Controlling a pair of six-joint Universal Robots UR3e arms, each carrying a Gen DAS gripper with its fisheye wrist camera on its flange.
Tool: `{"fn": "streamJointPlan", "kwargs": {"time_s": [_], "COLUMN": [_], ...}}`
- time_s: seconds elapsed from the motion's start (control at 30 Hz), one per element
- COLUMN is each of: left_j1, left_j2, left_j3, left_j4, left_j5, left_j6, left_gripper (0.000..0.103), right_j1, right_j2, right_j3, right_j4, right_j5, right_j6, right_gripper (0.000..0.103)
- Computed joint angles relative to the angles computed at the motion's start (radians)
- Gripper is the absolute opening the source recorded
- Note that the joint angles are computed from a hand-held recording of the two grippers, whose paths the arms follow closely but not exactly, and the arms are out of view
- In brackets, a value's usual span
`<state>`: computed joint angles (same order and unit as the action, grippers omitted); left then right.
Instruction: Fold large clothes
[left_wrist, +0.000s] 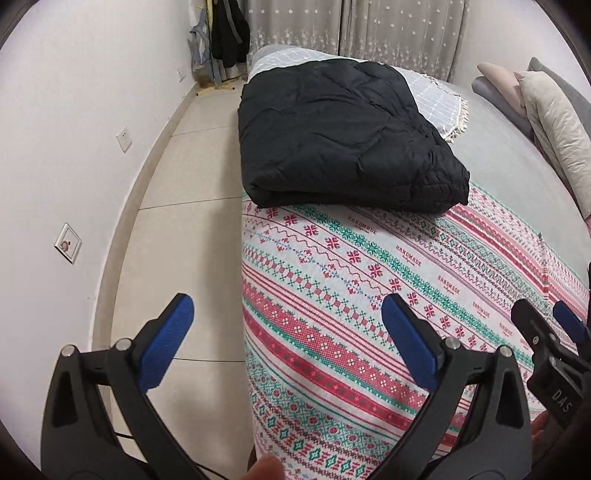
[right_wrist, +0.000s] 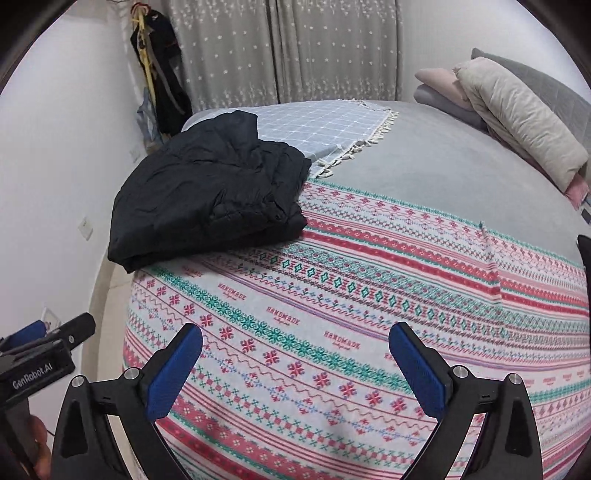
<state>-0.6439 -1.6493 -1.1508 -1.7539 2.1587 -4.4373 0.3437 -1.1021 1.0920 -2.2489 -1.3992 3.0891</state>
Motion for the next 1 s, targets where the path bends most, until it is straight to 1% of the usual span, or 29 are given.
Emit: {"fn": "streamJointPlan", "kwargs": {"time_s": [0.17,0.27,0.37,0.43,1.0], "left_j1": [-0.025,-0.027,-0.036,-0.041,-0.044], "left_j2": [-0.027,-0.014,-0.037,-0.045,-0.037], "left_j3": [-0.019,-0.052,-0.024,-0.015,-0.029], "left_j4": [0.044,0.111,0.090,0.084,0.094], "left_j5": [0.035,0.011,0.015,0.018,0.014], "left_j6": [0.009,0.027,0.021,0.017,0.007], "left_gripper": [0.101,0.101,0.101,0.101,0.101], "right_j1": [0.015,0.017,0.022,0.022,0.041], "right_j2": [0.008,-0.002,-0.010,-0.013,-0.015], "right_j3": [0.024,0.047,0.059,0.064,0.065], "right_j4": [-0.024,-0.042,-0.055,-0.056,-0.045], "right_j5": [-0.016,-0.029,-0.046,-0.040,-0.038], "right_j6": [-0.031,-0.034,-0.032,-0.035,-0.043], "right_gripper": [0.102,0.102,0.102,0.102,0.102]}}
